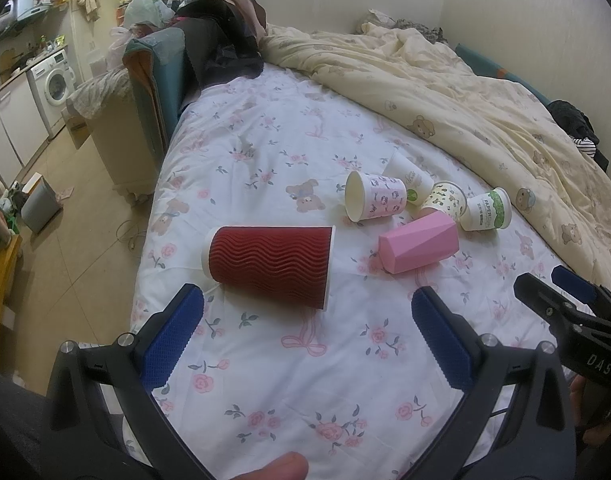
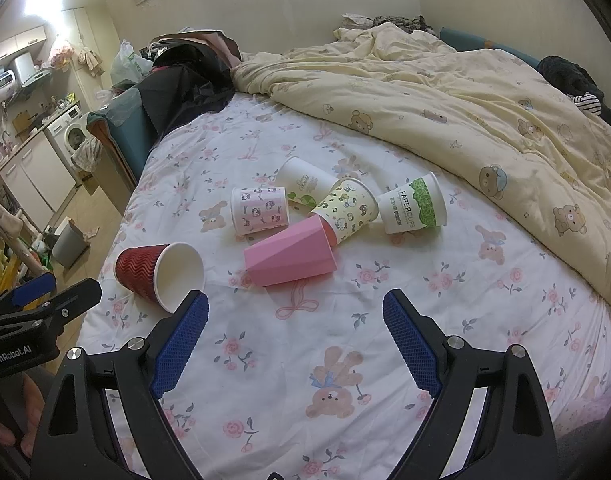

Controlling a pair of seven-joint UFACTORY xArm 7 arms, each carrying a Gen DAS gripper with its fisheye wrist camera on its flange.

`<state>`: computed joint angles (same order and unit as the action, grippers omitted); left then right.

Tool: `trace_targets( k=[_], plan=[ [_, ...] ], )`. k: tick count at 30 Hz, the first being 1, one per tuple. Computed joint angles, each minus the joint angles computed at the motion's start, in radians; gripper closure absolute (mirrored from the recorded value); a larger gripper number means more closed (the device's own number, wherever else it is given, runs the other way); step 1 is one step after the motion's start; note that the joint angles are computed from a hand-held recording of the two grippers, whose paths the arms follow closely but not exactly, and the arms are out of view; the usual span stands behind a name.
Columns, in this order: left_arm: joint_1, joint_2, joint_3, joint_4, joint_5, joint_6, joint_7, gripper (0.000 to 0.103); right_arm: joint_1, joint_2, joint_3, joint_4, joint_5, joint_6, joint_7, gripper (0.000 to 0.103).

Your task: Flip cup upside down

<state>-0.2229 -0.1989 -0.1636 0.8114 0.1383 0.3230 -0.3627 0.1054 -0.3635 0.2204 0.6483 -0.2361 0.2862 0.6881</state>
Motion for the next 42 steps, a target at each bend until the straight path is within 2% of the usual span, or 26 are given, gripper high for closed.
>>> trace_targets(
  k=[42],
  plan=[
    [0.002,0.003,0.0,0.001,0.009,-0.005,-0.007,0.0,-0.002,0.0,0.0,0.003,-0.009,0.002,0.004,0.012]
  ],
)
